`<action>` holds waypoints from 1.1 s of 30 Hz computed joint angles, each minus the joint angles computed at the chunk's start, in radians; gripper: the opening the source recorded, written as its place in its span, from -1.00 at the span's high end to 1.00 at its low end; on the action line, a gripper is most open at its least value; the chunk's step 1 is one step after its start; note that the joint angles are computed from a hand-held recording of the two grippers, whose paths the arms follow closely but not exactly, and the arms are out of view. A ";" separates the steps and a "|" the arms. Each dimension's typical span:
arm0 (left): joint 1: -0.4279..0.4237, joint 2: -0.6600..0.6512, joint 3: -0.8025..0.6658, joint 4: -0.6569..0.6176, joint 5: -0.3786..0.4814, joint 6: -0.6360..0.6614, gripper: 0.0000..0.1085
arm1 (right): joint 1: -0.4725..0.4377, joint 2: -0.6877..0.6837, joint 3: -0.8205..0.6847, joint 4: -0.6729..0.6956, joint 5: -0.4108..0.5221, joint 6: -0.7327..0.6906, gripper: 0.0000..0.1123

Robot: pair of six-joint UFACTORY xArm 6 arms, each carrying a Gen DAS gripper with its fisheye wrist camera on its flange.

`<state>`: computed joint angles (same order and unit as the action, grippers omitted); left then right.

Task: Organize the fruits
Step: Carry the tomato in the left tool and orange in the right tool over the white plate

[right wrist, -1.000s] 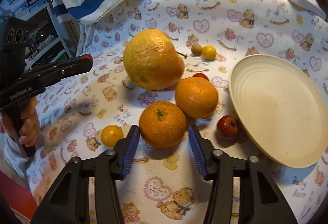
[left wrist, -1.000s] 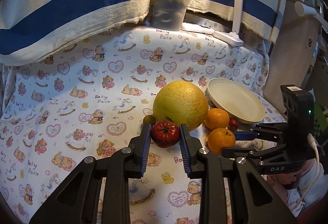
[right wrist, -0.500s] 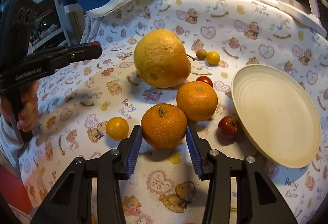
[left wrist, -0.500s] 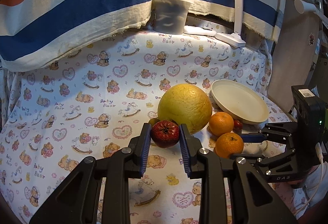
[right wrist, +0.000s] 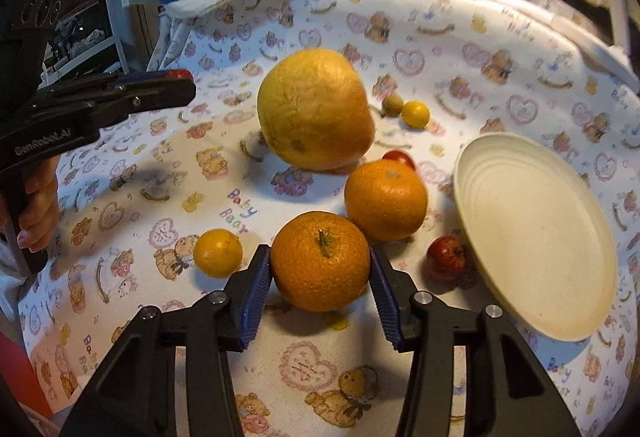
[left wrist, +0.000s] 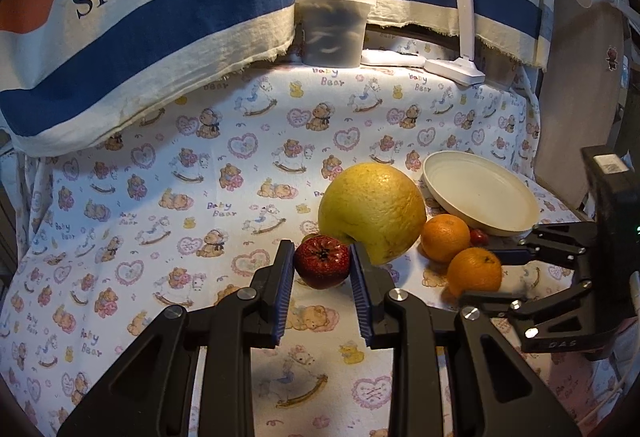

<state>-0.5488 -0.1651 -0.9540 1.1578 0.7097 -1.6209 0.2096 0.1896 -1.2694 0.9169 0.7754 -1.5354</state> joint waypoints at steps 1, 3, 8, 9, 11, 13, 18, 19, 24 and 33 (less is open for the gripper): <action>-0.001 -0.004 0.003 0.009 0.002 -0.006 0.51 | -0.004 -0.009 0.009 0.032 -0.009 -0.022 0.11; 0.002 -0.015 0.012 0.031 -0.015 -0.023 0.51 | -0.016 -0.026 0.024 0.109 -0.026 -0.070 0.11; -0.051 -0.042 0.007 0.104 0.032 -0.052 0.51 | -0.054 -0.037 0.004 0.242 -0.011 -0.101 0.11; -0.063 -0.045 0.000 0.119 0.046 -0.046 0.51 | -0.068 -0.034 -0.010 0.263 0.007 -0.092 0.11; -0.087 -0.032 -0.033 0.131 0.095 -0.019 0.51 | -0.085 -0.030 -0.031 0.297 0.013 -0.080 0.11; -0.081 -0.017 -0.064 0.121 0.072 0.013 0.51 | -0.097 -0.032 -0.044 0.345 -0.013 -0.082 0.11; -0.061 0.087 -0.200 0.114 -0.022 0.124 0.51 | -0.111 -0.029 -0.066 0.445 -0.107 -0.103 0.11; -0.054 0.119 -0.236 0.114 -0.051 0.151 0.51 | -0.111 -0.023 -0.078 0.450 -0.134 -0.088 0.11; -0.010 0.325 -0.444 -0.077 -0.205 0.348 0.51 | -0.150 0.044 -0.175 0.410 -0.150 0.040 0.11; -0.025 0.578 -0.731 -0.417 -0.149 0.686 0.51 | -0.190 0.233 -0.375 0.147 -0.183 0.366 0.11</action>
